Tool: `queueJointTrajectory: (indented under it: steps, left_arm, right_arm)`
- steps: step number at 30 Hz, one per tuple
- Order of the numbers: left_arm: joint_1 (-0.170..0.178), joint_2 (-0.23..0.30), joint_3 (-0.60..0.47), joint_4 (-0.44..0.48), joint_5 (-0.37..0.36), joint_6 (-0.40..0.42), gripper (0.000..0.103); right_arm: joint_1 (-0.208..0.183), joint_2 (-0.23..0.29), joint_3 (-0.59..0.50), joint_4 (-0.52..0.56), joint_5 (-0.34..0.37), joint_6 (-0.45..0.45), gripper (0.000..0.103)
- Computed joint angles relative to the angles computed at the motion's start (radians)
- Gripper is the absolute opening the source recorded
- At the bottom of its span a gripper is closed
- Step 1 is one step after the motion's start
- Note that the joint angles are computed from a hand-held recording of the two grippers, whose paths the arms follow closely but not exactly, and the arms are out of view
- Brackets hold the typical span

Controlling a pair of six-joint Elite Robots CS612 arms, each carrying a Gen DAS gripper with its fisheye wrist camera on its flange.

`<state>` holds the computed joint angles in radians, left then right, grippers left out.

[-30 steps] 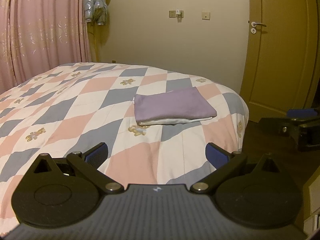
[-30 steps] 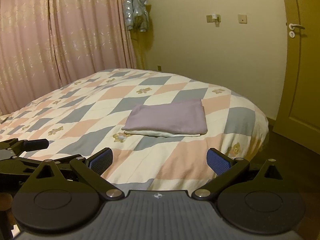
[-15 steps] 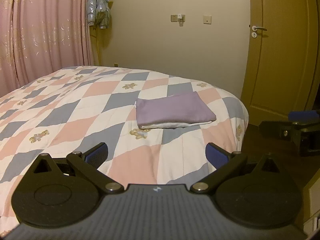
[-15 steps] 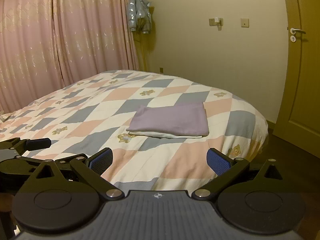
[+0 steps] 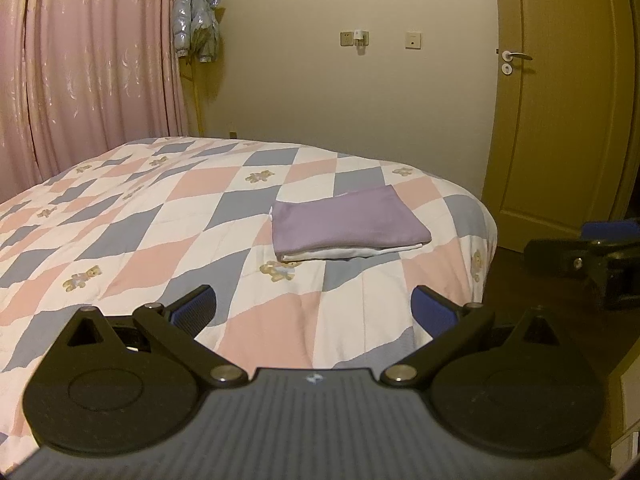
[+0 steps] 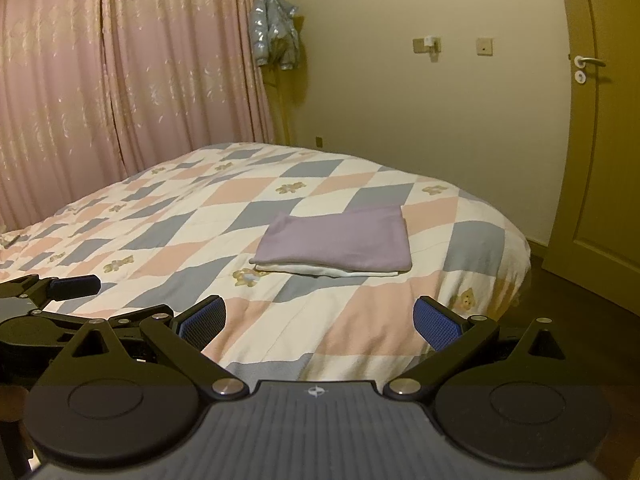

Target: Fold clothes

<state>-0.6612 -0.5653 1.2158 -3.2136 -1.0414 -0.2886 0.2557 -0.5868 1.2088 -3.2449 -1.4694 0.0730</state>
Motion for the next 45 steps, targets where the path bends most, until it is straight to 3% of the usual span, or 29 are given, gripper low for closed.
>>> queueJointTrajectory:
  steps: [45]
  left_arm:
    - [-0.015,-0.031,0.041,0.005,0.031,0.027,0.102]
  right_arm:
    - [-0.007,-0.038,0.056,-0.007,0.021,0.017,0.103]
